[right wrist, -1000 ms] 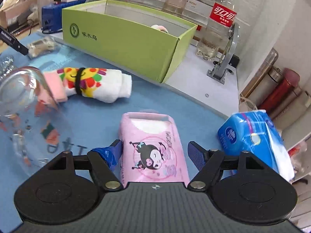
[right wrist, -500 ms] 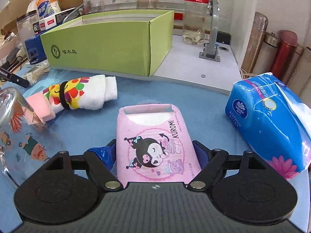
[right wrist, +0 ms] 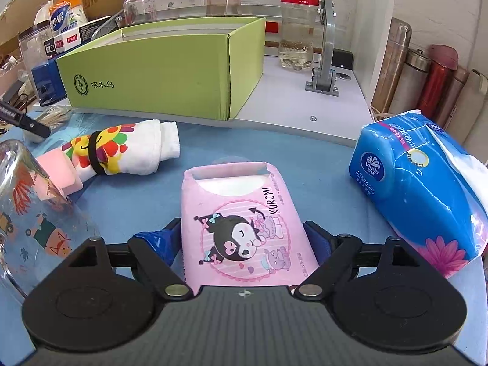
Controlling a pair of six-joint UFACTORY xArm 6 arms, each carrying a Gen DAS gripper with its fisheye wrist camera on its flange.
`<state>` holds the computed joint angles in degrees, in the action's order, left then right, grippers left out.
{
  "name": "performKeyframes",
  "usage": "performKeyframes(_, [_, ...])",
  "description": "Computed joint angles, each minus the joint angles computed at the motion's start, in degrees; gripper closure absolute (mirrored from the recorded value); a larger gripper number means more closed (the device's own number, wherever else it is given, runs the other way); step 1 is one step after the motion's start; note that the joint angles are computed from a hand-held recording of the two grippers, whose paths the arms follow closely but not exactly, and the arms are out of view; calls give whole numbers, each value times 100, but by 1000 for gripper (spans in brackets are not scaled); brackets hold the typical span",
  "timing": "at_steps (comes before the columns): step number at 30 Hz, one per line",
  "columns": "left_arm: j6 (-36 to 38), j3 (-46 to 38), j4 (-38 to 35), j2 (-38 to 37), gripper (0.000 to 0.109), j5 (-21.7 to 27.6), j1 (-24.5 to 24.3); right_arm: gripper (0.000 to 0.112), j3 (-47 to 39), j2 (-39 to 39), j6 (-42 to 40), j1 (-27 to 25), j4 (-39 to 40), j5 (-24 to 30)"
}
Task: Organize soft objects
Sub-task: 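Close the right tool on the Kuromi pack while the left tool grasps the cotton swab bag, then carry the swab bag and Kuromi pack into the box and open both tools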
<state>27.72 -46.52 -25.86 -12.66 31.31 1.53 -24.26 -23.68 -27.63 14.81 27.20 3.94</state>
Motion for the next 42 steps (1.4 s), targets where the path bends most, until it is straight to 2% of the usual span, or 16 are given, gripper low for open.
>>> performKeyframes(4, [-868,-97,830,224,43,-456,-74,41,-89,80,-7,-15,2,48])
performKeyframes(6, [-905,-305,814,482,41,-437,-105,40,-95,113,250,-24,-220,9])
performKeyframes(10, [-1426,-218,1625,559,41,-846,-251,39,-41,139,764,-42,-658,-126])
performKeyframes(13, [-1441,-174,1591,539,40,-923,-268,37,36,182,703,24,-524,-393])
performKeyframes(17, [-1454,-101,1593,510,40,-1035,-275,37,15,209,1129,-50,-967,-372])
performKeyframes(21, [-1507,-28,1562,490,40,-1146,-276,37,57,203,1113,-36,-919,-453])
performKeyframes(23, [-1531,62,1573,434,48,-1255,-272,38,101,165,1643,-110,-1440,-455])
performKeyframes(24, [-1360,109,1368,375,63,-1262,-270,40,121,124,1958,-156,-1761,-420])
performKeyframes(25, [-1253,120,1213,330,68,-1210,-250,46,139,69,2156,-172,-1948,-372])
performKeyframes(26, [-1055,132,985,280,70,-1143,-224,57,163,3,2373,-192,-2200,-331])
performKeyframes(27, [-833,152,699,227,71,-1068,-192,60,170,-70,2381,-184,-2234,-237])
performKeyframes(30, [-288,383,69,-123,72,-892,-28,65,272,-431,1898,-53,-1543,18])
performKeyframes(33, [381,535,-618,-607,72,-464,264,66,477,-1037,2199,-166,-1905,93])
performKeyframes(36, [748,429,-957,-908,72,-241,443,65,330,-1349,1915,-140,-1614,49])
performKeyframes(39, [978,-62,-1376,-862,73,-42,431,65,-237,-1001,1425,20,-1212,-237])
performKeyframes(42, [1017,-699,-1421,-478,73,-247,129,65,-1140,-184,508,326,-370,-564])
